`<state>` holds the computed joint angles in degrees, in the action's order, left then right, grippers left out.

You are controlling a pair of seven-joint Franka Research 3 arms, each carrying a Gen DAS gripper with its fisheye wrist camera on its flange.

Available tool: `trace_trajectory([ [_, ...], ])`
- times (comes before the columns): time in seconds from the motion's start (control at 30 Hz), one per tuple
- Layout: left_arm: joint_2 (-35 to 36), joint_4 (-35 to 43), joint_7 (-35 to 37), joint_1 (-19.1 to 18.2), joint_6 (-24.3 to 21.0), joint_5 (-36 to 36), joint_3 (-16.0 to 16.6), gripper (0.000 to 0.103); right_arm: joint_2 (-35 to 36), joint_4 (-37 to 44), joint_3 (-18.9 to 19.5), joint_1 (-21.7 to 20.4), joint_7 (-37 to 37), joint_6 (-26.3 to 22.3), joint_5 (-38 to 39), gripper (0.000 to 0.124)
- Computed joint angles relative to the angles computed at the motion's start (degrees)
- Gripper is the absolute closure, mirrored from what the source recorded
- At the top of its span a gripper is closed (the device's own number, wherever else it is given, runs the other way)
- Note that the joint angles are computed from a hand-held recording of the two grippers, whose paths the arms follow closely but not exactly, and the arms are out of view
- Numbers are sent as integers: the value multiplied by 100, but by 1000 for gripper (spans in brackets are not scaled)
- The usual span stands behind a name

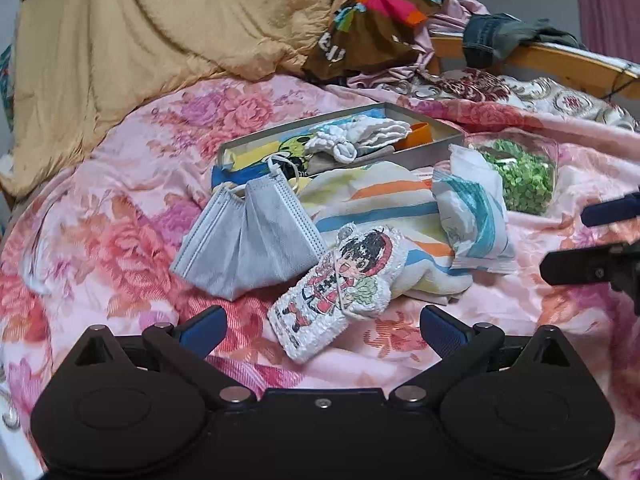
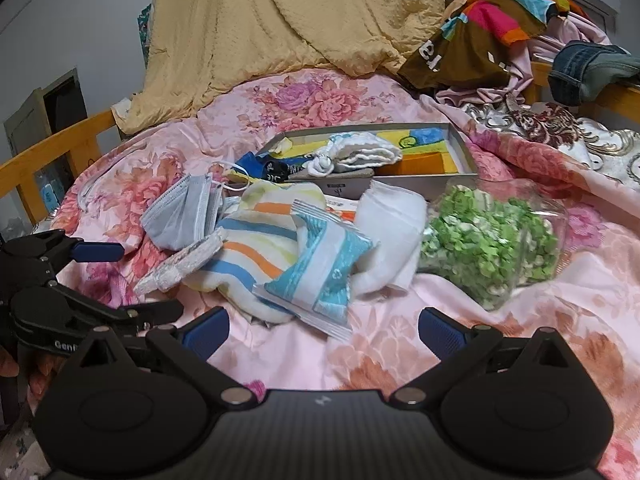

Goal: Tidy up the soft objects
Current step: 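Move both open tools back over the pile of soft items, then grasp the blue-white wipes packet with the right gripper while the left gripper grasps the cartoon-print pouch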

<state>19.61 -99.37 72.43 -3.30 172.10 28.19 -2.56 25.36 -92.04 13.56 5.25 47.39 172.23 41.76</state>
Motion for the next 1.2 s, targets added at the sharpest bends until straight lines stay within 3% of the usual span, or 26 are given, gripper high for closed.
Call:
trace_trajectory([
  [0.13, 136, 38, 591, 328, 265, -270, -325, 1, 325, 367, 94, 9, -14, 97, 4, 21],
  [0.33, 503, 436, 2162, 1363, 47, -1635, -1637, 1, 808, 944, -27, 132, 426, -35, -338, 21],
  [0.43, 650, 676, 2579, 1621, -262, -2254, -1997, 1, 905, 1046, 80, 37, 531, -175, -316, 21],
  [0.73, 834, 989, 2600, 1652, -725, -3851, -2080, 1, 1101, 1339, 263, -140, 666, -439, -21, 21],
  [0.93, 952, 1167, 2091, 1641, -793, -4868, -2071, 1, 1170, 1453, 316, -187, 640, -456, 178, 22],
  [1.2, 923, 1179, 1830, 1238, -768, -4488, -1639, 3, 1146, 1450, 244, -104, 538, -562, 180, 30],
])
